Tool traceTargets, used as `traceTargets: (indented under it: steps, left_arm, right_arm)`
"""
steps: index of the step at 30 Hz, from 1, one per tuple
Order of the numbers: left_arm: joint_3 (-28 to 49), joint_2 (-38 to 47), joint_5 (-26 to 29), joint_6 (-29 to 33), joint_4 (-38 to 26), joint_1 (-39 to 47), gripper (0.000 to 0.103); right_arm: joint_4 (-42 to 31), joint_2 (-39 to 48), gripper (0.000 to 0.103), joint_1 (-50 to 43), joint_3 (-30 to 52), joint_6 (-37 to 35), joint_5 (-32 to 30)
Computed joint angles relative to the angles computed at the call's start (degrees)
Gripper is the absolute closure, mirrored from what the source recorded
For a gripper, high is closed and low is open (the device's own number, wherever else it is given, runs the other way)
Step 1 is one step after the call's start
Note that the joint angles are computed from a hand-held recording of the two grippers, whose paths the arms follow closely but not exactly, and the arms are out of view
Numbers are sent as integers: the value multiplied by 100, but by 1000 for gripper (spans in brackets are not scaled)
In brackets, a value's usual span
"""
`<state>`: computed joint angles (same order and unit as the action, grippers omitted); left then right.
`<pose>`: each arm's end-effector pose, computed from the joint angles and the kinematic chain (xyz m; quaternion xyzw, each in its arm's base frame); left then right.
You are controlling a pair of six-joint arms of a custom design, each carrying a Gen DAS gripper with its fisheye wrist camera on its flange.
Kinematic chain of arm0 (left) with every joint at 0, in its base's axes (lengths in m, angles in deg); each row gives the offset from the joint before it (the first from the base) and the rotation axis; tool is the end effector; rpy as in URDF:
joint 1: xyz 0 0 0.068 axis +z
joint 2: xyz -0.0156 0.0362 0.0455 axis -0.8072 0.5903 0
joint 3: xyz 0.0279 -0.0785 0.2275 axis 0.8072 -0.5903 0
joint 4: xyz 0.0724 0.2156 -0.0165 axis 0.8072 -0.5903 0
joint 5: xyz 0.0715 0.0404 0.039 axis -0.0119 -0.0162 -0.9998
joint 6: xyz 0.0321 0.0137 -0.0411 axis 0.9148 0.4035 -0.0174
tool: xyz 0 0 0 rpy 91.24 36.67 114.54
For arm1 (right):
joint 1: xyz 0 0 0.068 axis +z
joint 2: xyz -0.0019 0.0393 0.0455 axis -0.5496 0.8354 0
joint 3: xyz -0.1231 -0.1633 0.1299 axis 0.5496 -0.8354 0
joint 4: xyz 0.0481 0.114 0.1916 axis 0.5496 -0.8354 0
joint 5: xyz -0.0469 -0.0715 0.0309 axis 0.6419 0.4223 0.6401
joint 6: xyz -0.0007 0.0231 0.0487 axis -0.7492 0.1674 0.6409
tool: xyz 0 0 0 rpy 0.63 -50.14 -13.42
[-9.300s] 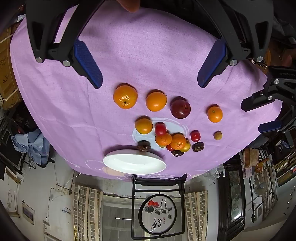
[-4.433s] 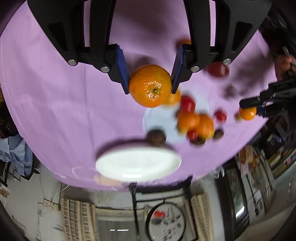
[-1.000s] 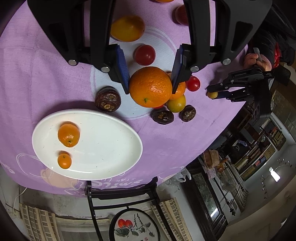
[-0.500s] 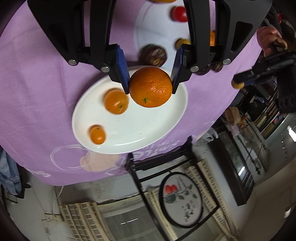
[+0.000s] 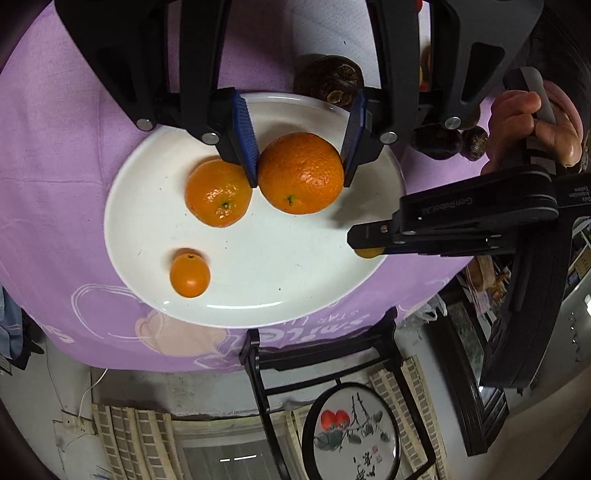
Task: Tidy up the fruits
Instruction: 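Carry both fruits to the white plate and release them there, then grasp a brown date with the right tool while the left tool grasps another date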
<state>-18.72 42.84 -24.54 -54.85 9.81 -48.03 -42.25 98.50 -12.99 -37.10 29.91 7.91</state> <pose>0.2939 0.0264 0.0264 -0.0405 0.9462 -0.0318 0.3194 0.2839 0.1217 -0.0029 -0.2705 0.8731 0.2538 0.3164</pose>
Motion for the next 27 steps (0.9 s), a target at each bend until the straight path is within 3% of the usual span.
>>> traceTargets:
  steps: [7,9,12,15,19,22,27]
  left_arm:
    - [19,131,-158,-53,51,-96,73]
    - [-49,53,-231,-129,73,-113,34]
    - [-779,-576,-418,-242,621,-80,22]
    - [-1699,-1558,-158,-112,970,236,6]
    - [-3152,-2480,-42,304,2047,1023,4]
    - [-3853,-2035,73,450,3327,1965,4]
    - [-3757,-1414,813,776,3397,3389,4]
  right_arm:
    - [30,-9,57,135,-39,-100,308]
    - [58,-104,56,158,-130,-150,360]
    - [323,-332,52,102,-455,-237,296]
    - [686,-661,52,-67,-945,-308,57]
    - [675,-888,52,-204,-1225,-268,-304]
    - [393,-997,52,-97,-1272,-307,-366]
    - [546,-975,52,228,-1479,-321,16]
